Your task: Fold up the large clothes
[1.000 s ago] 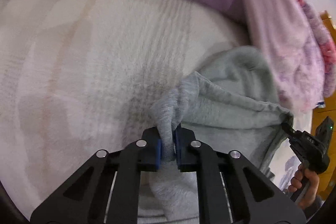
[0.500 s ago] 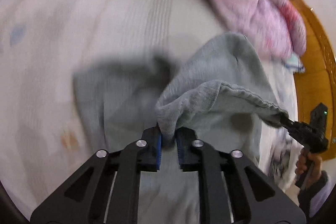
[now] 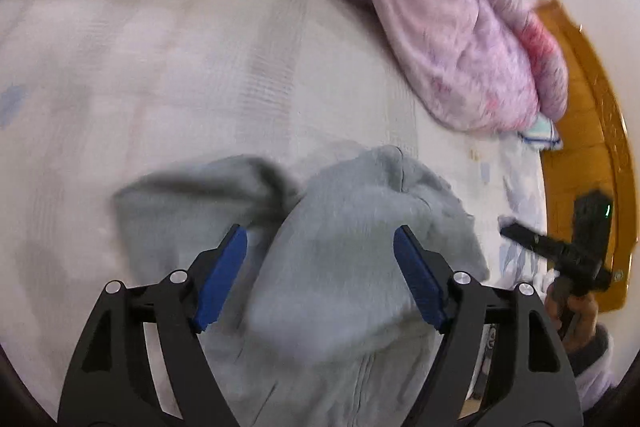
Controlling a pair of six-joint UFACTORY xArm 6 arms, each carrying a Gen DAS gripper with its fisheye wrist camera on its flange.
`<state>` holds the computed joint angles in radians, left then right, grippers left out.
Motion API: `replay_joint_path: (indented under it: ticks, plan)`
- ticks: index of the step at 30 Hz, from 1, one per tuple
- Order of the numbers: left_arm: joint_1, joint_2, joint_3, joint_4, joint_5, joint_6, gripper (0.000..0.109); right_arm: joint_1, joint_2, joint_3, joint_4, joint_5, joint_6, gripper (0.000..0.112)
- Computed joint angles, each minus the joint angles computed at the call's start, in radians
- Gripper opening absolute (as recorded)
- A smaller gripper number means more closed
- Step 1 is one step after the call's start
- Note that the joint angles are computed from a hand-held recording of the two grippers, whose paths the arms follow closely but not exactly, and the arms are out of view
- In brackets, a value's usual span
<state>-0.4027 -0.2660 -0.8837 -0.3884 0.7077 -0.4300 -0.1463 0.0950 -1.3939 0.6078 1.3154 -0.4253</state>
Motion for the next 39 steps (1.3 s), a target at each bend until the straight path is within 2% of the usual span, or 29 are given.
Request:
replay_joint_path:
  ticks: [2,4,6,7,8,9,10,13,15,19,21,23,27,28,30,32,33,35,37,39]
  plan:
    - [0.002,0.105,-0.087,0.066,0.051,-0.018,0.075,0.071,0.122,-0.103,-0.009,-0.009,-0.007,0.055]
    - [-0.020,0.217,-0.189,0.115,0.076,0.030,0.075,0.124,0.207,-0.176,-0.062,-0.013,0.014,0.055]
    - [-0.027,0.285,-0.250,0.156,0.120,0.001,0.075,0.149,0.274,-0.240,-0.103,0.043,0.020,0.055]
    - [-0.022,0.303,-0.259,0.142,0.131,0.003,0.068,0.163,0.296,-0.253,-0.132,0.053,0.037,0.053]
    - [-0.022,0.319,-0.266,0.133,0.135,0.004,0.058,0.164,0.298,-0.247,-0.125,0.057,0.031,0.036]
    - [-0.025,0.330,-0.274,0.139,0.146,0.005,0.025,0.162,0.295,-0.238,-0.110,0.063,0.013,0.023]
    - [-0.032,0.332,-0.274,0.188,0.151,-0.010,0.003,0.162,0.267,-0.205,-0.103,0.033,-0.001,0.010]
    - [-0.058,0.268,-0.225,0.289,0.070,-0.065,0.002,0.145,0.160,-0.107,-0.038,-0.037,-0.052,0.005]
    - [-0.067,0.180,-0.171,0.297,0.013,-0.103,0.002,0.123,0.065,-0.032,0.027,-0.062,-0.094,0.005]
    - [-0.106,-0.029,-0.056,0.310,-0.024,-0.136,0.002,0.061,-0.143,0.109,0.107,-0.023,-0.156,0.005]
    - [-0.154,-0.127,0.000,0.319,-0.030,-0.192,0.002,0.039,-0.237,0.172,0.114,0.013,-0.165,0.005]
    - [-0.201,-0.205,0.047,0.325,-0.008,-0.250,0.002,0.012,-0.338,0.245,0.091,0.062,-0.179,0.005]
    - [-0.368,-0.353,0.173,0.324,0.055,-0.425,0.002,-0.024,-0.527,0.422,-0.015,0.189,-0.168,0.005]
    - [-0.410,-0.384,0.203,0.323,0.076,-0.469,0.002,-0.030,-0.584,0.491,-0.066,0.204,-0.167,0.006]
    - [-0.493,-0.415,0.291,0.233,0.055,-0.525,0.002,-0.040,-0.643,0.584,-0.130,0.216,-0.146,0.009]
    - [-0.550,-0.411,0.334,0.203,0.048,-0.580,0.003,-0.053,-0.678,0.673,-0.179,0.208,-0.106,0.010]
    - [-0.567,-0.397,0.345,0.171,0.050,-0.593,0.003,-0.042,-0.688,0.702,-0.227,0.196,-0.070,0.011]
    - [-0.602,-0.393,0.353,0.180,0.064,-0.646,0.003,-0.051,-0.673,0.703,-0.249,0.228,-0.019,0.029]
    - [-0.610,-0.421,0.363,0.217,0.045,-0.718,0.010,-0.075,-0.681,0.691,-0.234,0.249,-0.004,0.042]
    - [-0.602,-0.459,0.378,0.288,-0.007,-0.821,0.013,-0.120,-0.700,0.666,-0.195,0.285,0.002,0.044]
